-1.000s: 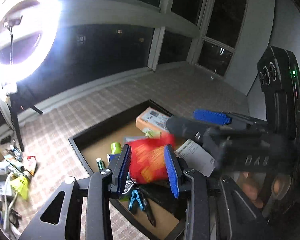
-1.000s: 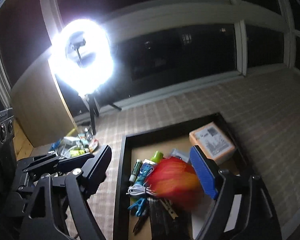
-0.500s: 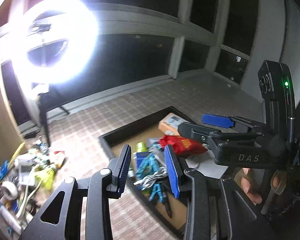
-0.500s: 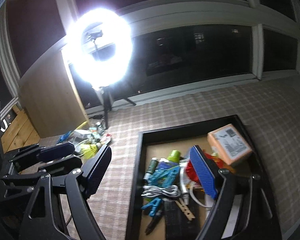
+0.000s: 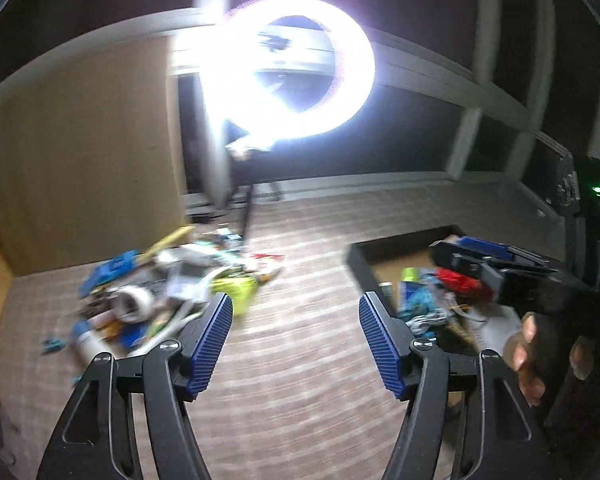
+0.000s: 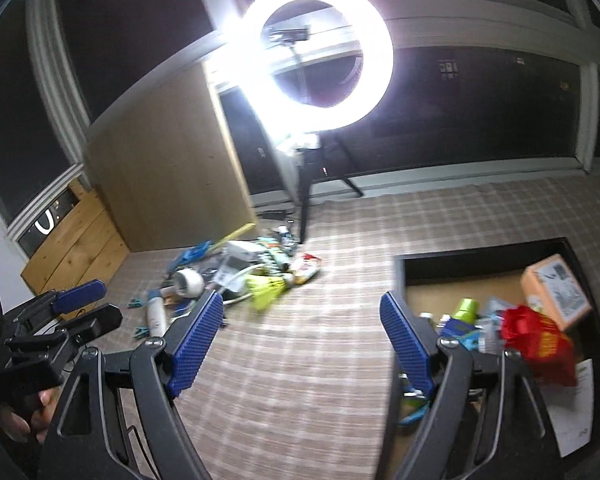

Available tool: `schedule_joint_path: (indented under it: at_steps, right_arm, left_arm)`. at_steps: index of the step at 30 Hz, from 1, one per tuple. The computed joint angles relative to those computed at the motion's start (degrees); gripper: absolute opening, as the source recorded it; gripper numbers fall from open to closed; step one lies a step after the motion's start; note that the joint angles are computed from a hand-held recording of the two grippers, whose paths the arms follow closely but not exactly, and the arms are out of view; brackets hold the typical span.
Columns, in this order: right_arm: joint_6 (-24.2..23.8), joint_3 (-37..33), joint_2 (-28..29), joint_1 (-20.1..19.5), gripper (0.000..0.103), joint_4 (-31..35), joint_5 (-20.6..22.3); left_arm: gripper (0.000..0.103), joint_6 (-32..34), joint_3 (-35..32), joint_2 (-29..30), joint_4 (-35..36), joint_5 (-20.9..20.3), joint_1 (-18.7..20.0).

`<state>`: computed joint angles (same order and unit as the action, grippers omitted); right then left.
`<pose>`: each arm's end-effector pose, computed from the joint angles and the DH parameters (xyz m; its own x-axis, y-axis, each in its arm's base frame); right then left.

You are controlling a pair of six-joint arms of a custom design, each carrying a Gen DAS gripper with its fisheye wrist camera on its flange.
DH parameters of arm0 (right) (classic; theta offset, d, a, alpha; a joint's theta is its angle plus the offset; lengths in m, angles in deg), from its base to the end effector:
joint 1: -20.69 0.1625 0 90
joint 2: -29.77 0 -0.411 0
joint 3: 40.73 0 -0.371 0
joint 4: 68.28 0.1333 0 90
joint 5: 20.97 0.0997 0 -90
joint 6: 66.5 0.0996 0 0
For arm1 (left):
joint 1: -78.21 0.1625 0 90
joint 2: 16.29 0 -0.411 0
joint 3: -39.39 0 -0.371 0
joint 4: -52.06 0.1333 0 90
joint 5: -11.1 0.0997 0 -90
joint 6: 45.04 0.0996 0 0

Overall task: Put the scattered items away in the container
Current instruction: 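Move both open grippers back toward the remaining pile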

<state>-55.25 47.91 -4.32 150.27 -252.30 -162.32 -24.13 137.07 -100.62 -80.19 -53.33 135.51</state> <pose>0.4710 -0.4826 0.1060 -0.8783 0.1011 0.4673 -0.3268 0.5865 -0.7411 -0.1392 -0.5432 0.4554 -0.6456 0.5542 -0.5255 0.7530 0.5769 -0.3166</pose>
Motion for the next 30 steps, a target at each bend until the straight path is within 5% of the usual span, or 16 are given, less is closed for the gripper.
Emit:
schedule_joint_path:
  at_steps: [2, 17, 30]
  right_arm:
    - [0.30, -3.60, 2.54, 0.69, 0.080, 2.01, -0.56]
    - [6.05, -28.24, 19.34, 2.79, 0.080, 16.53, -2.12]
    - [7.39, -37.08, 24.68, 0.89, 0.080, 25.71, -2.50]
  left_arm:
    - [0.076, 0.67, -1.50, -0.21, 0.39, 0.54, 1.66]
    - [0.078, 7.71, -14.49, 0.82, 3.59, 0.50, 13.14]
    - [0.078, 3.07, -25.39, 9.56, 7.33, 1.06, 21.51]
